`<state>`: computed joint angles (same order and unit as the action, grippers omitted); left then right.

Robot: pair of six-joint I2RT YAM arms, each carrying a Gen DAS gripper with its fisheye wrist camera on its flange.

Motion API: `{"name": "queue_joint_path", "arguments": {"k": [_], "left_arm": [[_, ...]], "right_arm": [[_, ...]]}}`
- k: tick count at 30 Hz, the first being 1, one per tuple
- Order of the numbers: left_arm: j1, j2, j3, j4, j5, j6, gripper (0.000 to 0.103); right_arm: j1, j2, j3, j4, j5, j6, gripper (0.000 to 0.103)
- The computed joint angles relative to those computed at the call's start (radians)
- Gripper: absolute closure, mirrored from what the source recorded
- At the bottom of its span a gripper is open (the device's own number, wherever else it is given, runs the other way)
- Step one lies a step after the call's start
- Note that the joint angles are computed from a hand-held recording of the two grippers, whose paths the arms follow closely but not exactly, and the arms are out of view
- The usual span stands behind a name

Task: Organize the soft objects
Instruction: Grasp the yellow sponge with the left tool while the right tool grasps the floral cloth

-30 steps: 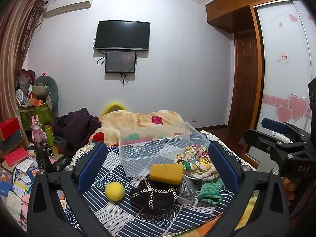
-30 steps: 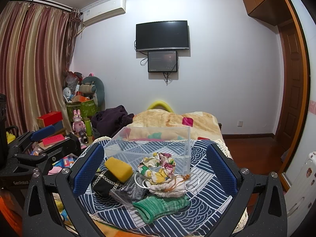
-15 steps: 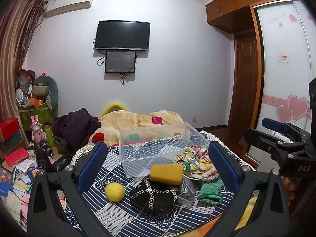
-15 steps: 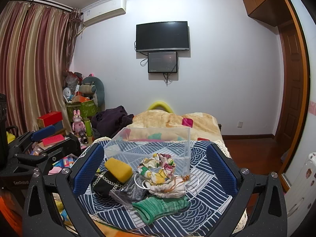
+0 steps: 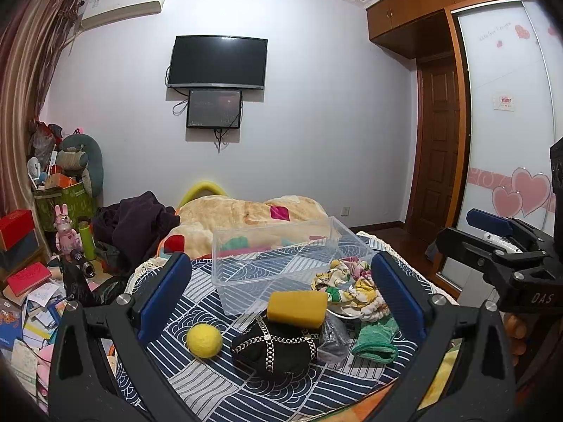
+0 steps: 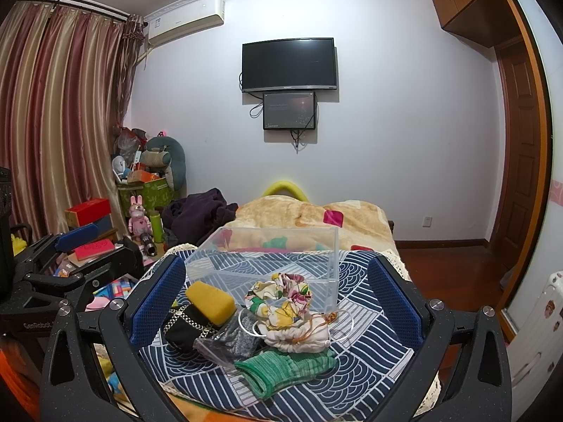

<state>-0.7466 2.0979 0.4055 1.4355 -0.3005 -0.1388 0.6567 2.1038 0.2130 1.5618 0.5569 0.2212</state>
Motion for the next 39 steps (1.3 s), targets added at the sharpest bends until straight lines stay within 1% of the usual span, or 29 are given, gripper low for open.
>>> {"name": "queue_joint_path", "arguments": {"k": [3, 7, 9, 10, 11, 13, 15, 18, 20, 22, 26, 29, 30, 32, 33, 34, 35, 36, 37, 39], "left_arm": [[0.017, 0.010, 0.027, -0.048, 0.027, -0.013, 0.000], [0.045, 0.043, 0.059, -0.078, 0.070, -0.029, 0.000], [0.066, 0.063, 0.085, -0.110, 0.105, -0.044, 0.008], [0.075, 0.069, 0.097, -0.130, 0.125, -0.049, 0.016], [0.084, 0.076, 0.113, -0.155, 0.144, -0.055, 0.019], [0.100, 0.098, 0.147, -0.195, 0.173, -0.064, 0.021], [0.109, 0.120, 0.186, -0.234, 0.203, -0.065, 0.022], [0.112, 0.146, 0.242, -0.293, 0.239, -0.059, 0.022], [0.108, 0.164, 0.284, -0.335, 0.253, -0.052, 0.022], [0.102, 0.180, 0.326, -0.382, 0.255, -0.045, 0.022], [0.102, 0.219, 0.415, -0.469, 0.274, -0.033, 0.022], [0.103, 0.251, 0.475, -0.522, 0.274, -0.032, 0.022], [0.105, 0.259, 0.488, -0.532, 0.276, -0.035, 0.024], [0.112, 0.270, 0.506, -0.549, 0.291, -0.040, 0.031], [0.116, 0.277, 0.510, -0.550, 0.301, -0.044, 0.033], [0.117, 0.282, 0.514, -0.550, 0.306, -0.047, 0.036], [0.120, 0.285, 0.510, -0.541, 0.312, -0.051, 0.037], [0.124, 0.287, 0.504, -0.527, 0.318, -0.055, 0.037], [0.127, 0.285, 0.495, -0.515, 0.325, -0.057, 0.038], [0.132, 0.281, 0.475, -0.486, 0.334, -0.063, 0.039]], "right_arm": [[-0.028, -0.015, 0.011, -0.047, -0.035, 0.014, 0.000], [-0.067, 0.028, 0.026, -0.038, -0.086, 0.019, 0.000], [-0.090, 0.054, 0.046, -0.055, -0.114, 0.027, 0.003], [-0.101, 0.064, 0.055, -0.065, -0.129, 0.029, 0.007], [-0.116, 0.073, 0.069, -0.086, -0.149, 0.033, 0.010], [-0.148, 0.085, 0.096, -0.133, -0.192, 0.042, 0.018], [-0.173, 0.107, 0.118, -0.150, -0.224, 0.047, 0.022], [-0.217, 0.125, 0.163, -0.206, -0.275, 0.050, 0.023], [-0.235, 0.134, 0.191, -0.241, -0.302, 0.054, 0.029], [-0.249, 0.145, 0.216, -0.273, -0.326, 0.059, 0.038], [-0.292, 0.163, 0.280, -0.341, -0.389, 0.066, 0.043], [-0.319, 0.176, 0.325, -0.390, -0.440, 0.072, 0.050], [-0.327, 0.180, 0.341, -0.408, -0.455, 0.074, 0.053], [-0.336, 0.190, 0.368, -0.439, -0.475, 0.079, 0.057], [-0.339, 0.196, 0.378, -0.453, -0.484, 0.081, 0.061], [-0.341, 0.202, 0.385, -0.457, -0.488, 0.083, 0.068], [-0.342, 0.209, 0.391, -0.461, -0.499, 0.086, 0.072], [-0.343, 0.214, 0.393, -0.461, -0.508, 0.088, 0.080], [-0.343, 0.221, 0.392, -0.452, -0.514, 0.092, 0.085], [-0.338, 0.225, 0.379, -0.426, -0.509, 0.094, 0.087]]}}
